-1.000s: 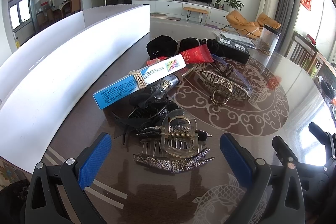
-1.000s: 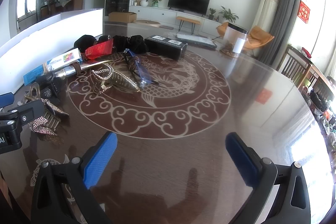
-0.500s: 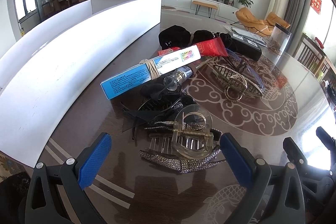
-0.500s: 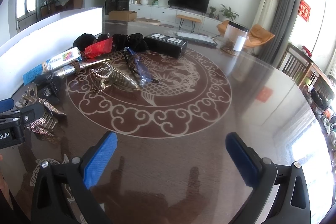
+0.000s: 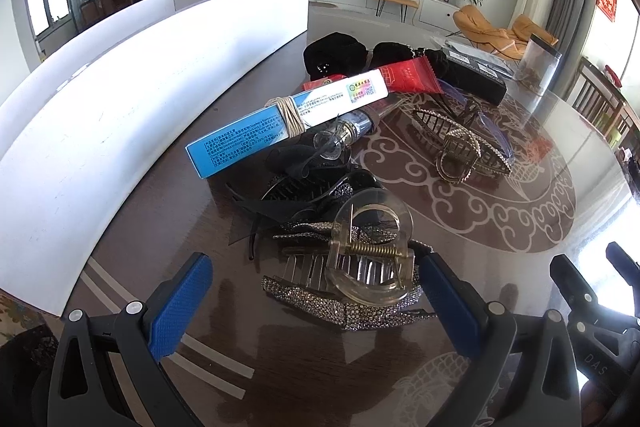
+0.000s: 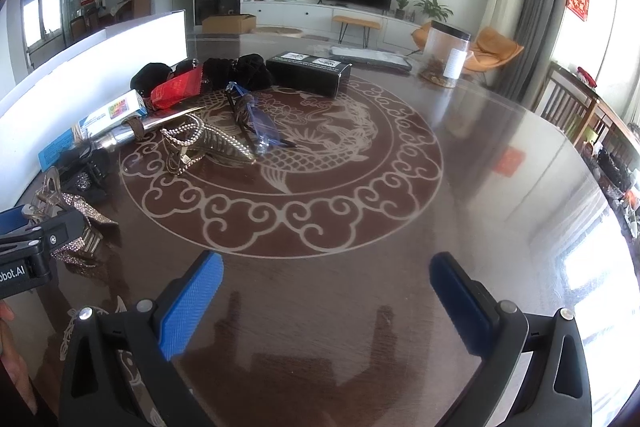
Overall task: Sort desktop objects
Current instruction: 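Grasp the gold rhinestone hair clip with the right gripper and lift it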
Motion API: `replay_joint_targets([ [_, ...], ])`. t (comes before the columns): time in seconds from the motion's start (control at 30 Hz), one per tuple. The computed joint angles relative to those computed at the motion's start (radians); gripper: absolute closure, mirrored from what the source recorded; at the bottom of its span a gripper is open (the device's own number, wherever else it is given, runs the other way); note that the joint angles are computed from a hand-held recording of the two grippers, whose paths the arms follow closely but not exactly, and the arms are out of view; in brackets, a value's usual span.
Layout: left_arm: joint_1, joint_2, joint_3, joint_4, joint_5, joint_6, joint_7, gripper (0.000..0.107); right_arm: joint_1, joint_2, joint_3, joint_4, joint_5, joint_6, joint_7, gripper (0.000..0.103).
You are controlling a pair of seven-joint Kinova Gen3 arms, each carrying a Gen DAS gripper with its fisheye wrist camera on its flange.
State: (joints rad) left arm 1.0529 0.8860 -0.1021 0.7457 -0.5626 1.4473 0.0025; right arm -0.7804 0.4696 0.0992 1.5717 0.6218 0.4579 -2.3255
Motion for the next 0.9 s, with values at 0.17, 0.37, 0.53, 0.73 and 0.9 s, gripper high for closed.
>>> replay_joint_targets([
  [0.17,0.000,0.009,0.002,-0.018,0.001,0.012,-0.020,0.004,0.021,0.006,-0.019,-0.014,-0.029,0.011,0.026,0.000],
  [0.37,-0.001,0.006,0.000,-0.013,0.003,0.002,-0.023,0.004,0.004,0.012,-0.006,-0.020,-0.016,0.021,0.019,0.000],
  [0.53,-0.005,0.011,0.002,-0.023,0.007,0.003,-0.034,0.004,0.006,0.015,-0.012,-0.026,-0.018,0.031,0.025,0.000],
  [0.73,-0.013,0.003,0.011,-0.005,0.019,-0.035,-0.050,0.004,0.005,0.021,-0.013,-0.033,-0.016,0.040,0.027,0.000],
  [0.9,-0.020,0.017,0.017,-0.031,0.033,-0.039,-0.091,0.004,0.004,0.023,-0.011,-0.037,-0.014,0.050,0.024,0.000],
])
